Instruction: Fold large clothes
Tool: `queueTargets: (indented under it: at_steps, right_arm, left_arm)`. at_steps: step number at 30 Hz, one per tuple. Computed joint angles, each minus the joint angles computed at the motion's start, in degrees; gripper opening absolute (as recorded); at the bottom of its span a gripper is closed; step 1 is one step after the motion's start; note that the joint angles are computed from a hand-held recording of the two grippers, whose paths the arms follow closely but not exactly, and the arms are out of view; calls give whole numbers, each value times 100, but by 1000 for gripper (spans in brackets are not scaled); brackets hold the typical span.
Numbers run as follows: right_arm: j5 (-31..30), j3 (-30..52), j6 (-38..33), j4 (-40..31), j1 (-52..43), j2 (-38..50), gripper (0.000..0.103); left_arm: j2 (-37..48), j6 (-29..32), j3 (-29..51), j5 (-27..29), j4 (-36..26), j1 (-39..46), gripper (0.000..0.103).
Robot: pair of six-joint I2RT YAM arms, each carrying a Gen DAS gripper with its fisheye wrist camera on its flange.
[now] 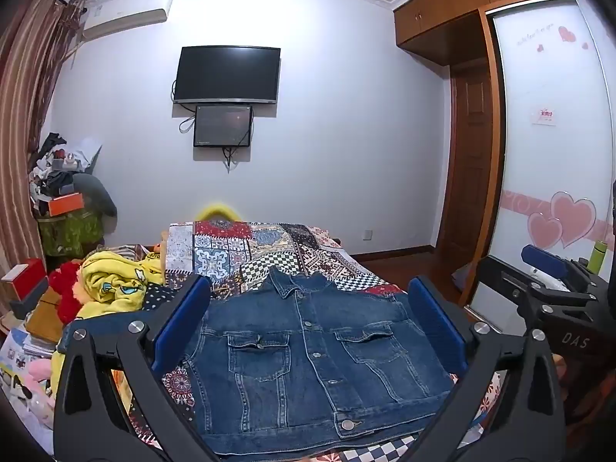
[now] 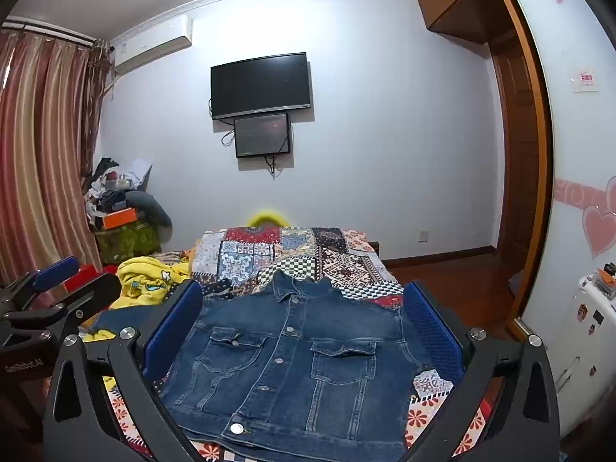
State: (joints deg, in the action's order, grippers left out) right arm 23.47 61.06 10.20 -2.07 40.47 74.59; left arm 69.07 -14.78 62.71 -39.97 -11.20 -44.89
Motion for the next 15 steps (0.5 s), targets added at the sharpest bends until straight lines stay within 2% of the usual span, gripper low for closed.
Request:
queueTargets:
  at_steps: [3,4,5,15]
  right_arm:
    - [23,-4,-8,28,15,14,103]
    - [30,6,-15,18,19,22,103]
    - [28,13,-14,13,17,28,103]
    - [56,50,10,-23,53,70,103]
  left_arm:
    - [-16,-75,17,127,-74,17,103]
    - [-137,-254,-58,448,-106,259,103]
    - [-180,-240,-81,487,-118,307,103]
    - [-60,-83,-129,279,-14,183,103]
